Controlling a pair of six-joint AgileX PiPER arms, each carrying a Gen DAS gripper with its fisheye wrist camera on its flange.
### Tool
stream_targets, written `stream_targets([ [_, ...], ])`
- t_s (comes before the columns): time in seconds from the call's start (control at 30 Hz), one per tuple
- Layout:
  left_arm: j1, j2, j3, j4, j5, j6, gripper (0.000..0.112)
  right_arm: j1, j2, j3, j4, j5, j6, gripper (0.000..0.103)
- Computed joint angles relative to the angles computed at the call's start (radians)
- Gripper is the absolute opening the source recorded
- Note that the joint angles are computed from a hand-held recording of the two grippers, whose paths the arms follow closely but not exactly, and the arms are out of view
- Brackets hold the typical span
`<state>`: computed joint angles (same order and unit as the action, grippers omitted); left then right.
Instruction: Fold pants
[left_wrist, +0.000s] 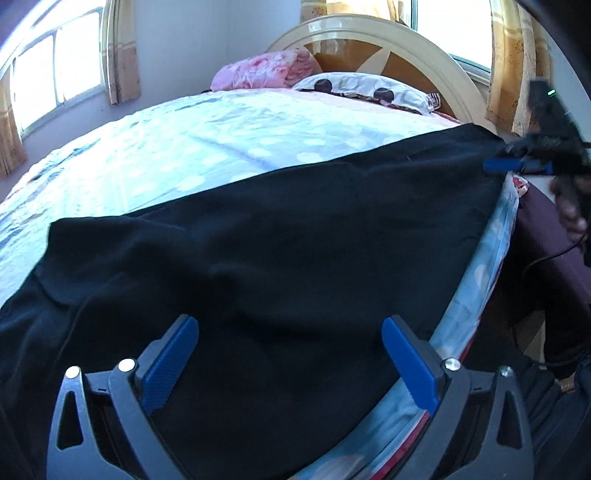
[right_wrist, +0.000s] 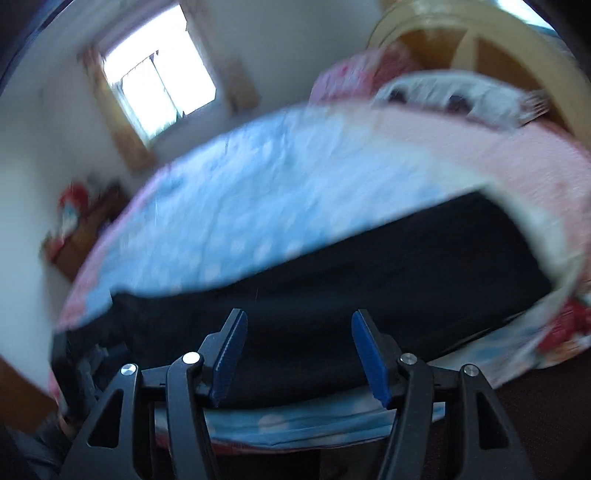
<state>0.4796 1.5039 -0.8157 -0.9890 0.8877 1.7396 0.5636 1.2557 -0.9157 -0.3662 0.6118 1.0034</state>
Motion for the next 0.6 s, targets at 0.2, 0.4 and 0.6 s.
stream_targets([
  [0.2, 0.105, 0.043, -0.116, -0.016, 0.106, -0.031, 0.102, -0.06, -0.015, 0.048, 0.105, -0.061, -0.047, 0.061],
  [0.4, 0.064, 0.263, -0.536, 0.137, 0.125, -0.38, 0.103, 0.031, -0.007, 0.02, -0.051, -0.065, 0.081, 0.061],
  [0.6, -0.022, 0.528, -0.89, 0.368, 0.181, -0.752, 0.103, 0.065, 0.054, 0.023, -0.076, -0.117, 0.16, 0.061],
])
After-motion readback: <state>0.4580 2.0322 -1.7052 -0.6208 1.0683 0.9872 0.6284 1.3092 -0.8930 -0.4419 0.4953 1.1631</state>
